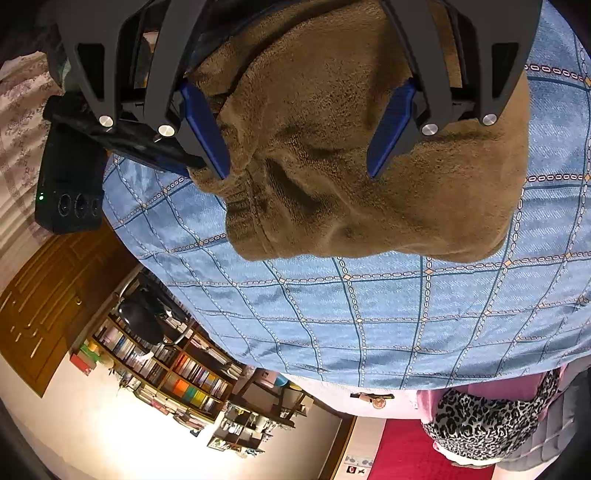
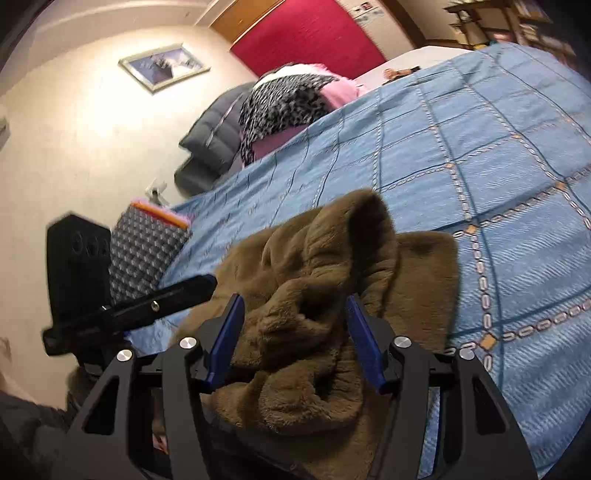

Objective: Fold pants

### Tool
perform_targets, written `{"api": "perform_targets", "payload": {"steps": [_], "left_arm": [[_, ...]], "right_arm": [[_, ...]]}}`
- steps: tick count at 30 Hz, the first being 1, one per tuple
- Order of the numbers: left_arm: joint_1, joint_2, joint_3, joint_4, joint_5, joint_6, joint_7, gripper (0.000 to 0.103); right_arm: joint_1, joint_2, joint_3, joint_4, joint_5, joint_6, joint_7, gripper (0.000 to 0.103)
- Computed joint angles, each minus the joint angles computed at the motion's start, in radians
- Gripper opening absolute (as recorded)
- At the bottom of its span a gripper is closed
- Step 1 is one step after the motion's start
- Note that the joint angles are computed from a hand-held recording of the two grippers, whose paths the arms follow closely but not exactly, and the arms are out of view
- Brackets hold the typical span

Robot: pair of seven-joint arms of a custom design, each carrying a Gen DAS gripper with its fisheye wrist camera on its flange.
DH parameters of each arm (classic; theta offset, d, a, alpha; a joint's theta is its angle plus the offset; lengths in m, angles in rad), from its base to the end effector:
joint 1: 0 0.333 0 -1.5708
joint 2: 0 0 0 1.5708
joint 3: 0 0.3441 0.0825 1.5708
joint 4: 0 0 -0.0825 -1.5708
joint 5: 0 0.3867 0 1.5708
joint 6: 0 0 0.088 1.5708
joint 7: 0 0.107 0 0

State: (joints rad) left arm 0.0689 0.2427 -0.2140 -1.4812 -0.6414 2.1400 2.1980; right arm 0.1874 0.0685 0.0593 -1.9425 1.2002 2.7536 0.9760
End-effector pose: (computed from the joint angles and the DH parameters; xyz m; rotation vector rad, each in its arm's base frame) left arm 0.6730 -0.1052 0.6204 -1.4630 2.5124 -1.1724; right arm 0.6077 0.1127 0.5374 -1.3873 1.5957 -0.0499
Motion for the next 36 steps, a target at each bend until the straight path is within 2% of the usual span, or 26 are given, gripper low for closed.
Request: {"api": "perform_targets", "payload": {"steps": [1, 2, 5, 8, 11, 13, 16, 19, 21, 22, 23, 25, 28, 31, 34, 36], "left_arm": [[0.001, -0.002, 0.001, -0.002, 0.002, -0.002, -0.002, 0.076], [0.001, 0.000, 0.003, -0.001, 0.005, -0.003, -0.006, 0.076], [0.003, 0.004, 0.004, 0.002, 0.007, -0.001, -0.015, 0.076], [0.010, 0.007, 0.003, 0.010, -0.003, -0.001, -0.014, 0.076], [0.014, 0.000, -0.004, 0.010, -0.025, 0.001, 0.008, 0.076], [0.015, -0.006, -0.008, 0.004, -0.044, -0.007, 0.033, 0.076], [0.008, -0.014, -0.008, -0.015, -0.043, -0.027, 0.070, 0.077], [-0.009, -0.018, -0.002, -0.047, 0.000, -0.047, 0.084, 0.077], [-0.020, -0.016, 0.003, -0.066, 0.032, -0.047, 0.077, 0.077], [-0.025, -0.017, 0.005, -0.078, 0.045, -0.039, 0.076, 0.077], [-0.027, -0.019, 0.006, -0.089, 0.052, -0.030, 0.079, 0.077], [-0.026, -0.024, 0.005, -0.106, 0.047, -0.012, 0.091, 0.077], [-0.022, -0.020, 0.006, -0.098, 0.029, -0.020, 0.086, 0.077], [-0.018, -0.022, 0.007, -0.099, 0.021, -0.025, 0.084, 0.077], [-0.015, -0.024, 0.008, -0.095, 0.015, -0.035, 0.090, 0.077], [-0.013, -0.025, 0.010, -0.096, 0.012, -0.039, 0.095, 0.077]], "right_arm": [[0.002, 0.007, -0.002, 0.004, -0.034, -0.009, 0.028, 0.040], [0.002, 0.009, -0.002, 0.005, -0.053, -0.015, 0.040, 0.033], [-0.001, -0.020, 0.003, -0.009, -0.004, -0.014, -0.041, 0.025], [-0.003, -0.074, -0.010, -0.028, 0.088, -0.060, -0.144, 0.024], [0.004, -0.127, -0.032, -0.061, 0.114, -0.118, -0.161, 0.024], [0.010, -0.150, -0.039, -0.086, 0.069, -0.136, -0.123, 0.023], [0.018, -0.160, -0.038, -0.134, -0.074, -0.112, -0.003, 0.023], [0.024, -0.146, -0.052, -0.154, -0.042, -0.122, 0.035, 0.024], [0.024, -0.139, -0.057, -0.150, 0.005, -0.124, 0.015, 0.030], [0.023, -0.136, -0.059, -0.147, 0.024, -0.126, 0.007, 0.039], [0.021, -0.135, -0.058, -0.145, 0.020, -0.117, 0.021, 0.054], [0.017, -0.128, -0.057, -0.139, 0.012, -0.099, 0.048, 0.070], [0.005, -0.109, -0.068, -0.120, 0.125, -0.108, 0.014, 0.070], [-0.020, -0.062, -0.075, -0.083, 0.215, -0.166, 0.033, 0.070], [-0.045, -0.010, -0.068, -0.044, 0.225, -0.231, 0.072, 0.070], [-0.052, 0.006, -0.056, -0.030, 0.192, -0.232, 0.101, 0.070]]}}
